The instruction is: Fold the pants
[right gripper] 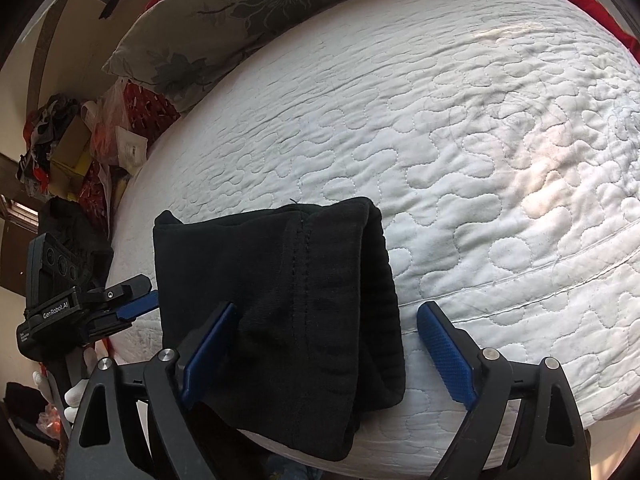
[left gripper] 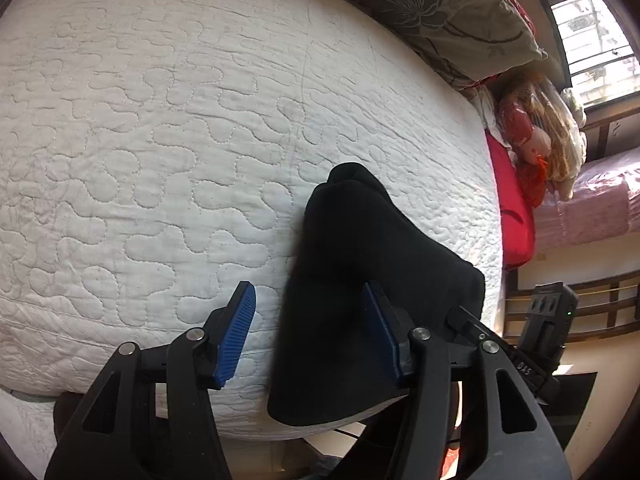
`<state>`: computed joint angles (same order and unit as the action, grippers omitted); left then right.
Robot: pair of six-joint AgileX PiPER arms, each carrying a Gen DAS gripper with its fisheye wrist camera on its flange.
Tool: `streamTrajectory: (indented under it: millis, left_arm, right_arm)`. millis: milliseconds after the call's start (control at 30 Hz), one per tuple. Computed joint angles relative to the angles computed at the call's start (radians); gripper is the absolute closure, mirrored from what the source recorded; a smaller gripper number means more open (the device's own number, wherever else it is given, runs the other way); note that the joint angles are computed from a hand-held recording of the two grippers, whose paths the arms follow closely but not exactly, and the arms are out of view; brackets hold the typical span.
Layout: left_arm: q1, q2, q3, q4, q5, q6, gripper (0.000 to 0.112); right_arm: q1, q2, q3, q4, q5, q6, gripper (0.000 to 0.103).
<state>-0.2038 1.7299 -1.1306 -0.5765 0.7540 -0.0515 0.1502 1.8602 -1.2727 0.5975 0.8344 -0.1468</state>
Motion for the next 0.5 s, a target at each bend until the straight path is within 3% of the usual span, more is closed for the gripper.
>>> streamTrajectory:
  millis: [100, 167, 300, 333, 400, 500]
  left_arm:
    - [-0.023, 0.065, -0.041, -0.024, 0.038, -0.002, 0.057]
    - [-0.032, 0.081, -0.039, -0.084, 0.024, 0.054, 0.057]
    - [-0.055, 0.085, -0.052, -0.057, 0.001, -0.032, 0.057]
    - [-0.055, 0.079, -0.044, -0.064, -0.008, -0.038, 0.064]
    - [-0.046, 0.065, -0.025, -0.099, -0.019, -0.026, 0.079]
    - [-0.026, 0.039, 0.008, -0.14, -0.026, 0.003, 0.091]
  right_arm:
    - [0.009, 0.006, -0.014, 0.0, 0.004, -0.002, 0.01]
    - [0.01, 0.013, -0.01, 0.004, -0.006, -0.013, 0.01]
    - [0.009, 0.008, 0.017, 0.035, -0.055, -0.037, 0.013]
    - [0.011, 0.004, 0.02, 0.054, -0.064, -0.06, 0.028]
    - [0.03, 0.009, -0.006, 0.06, -0.049, -0.072, 0.044]
    - [0.078, 0.007, -0.04, -0.007, -0.049, -0.06, 0.045]
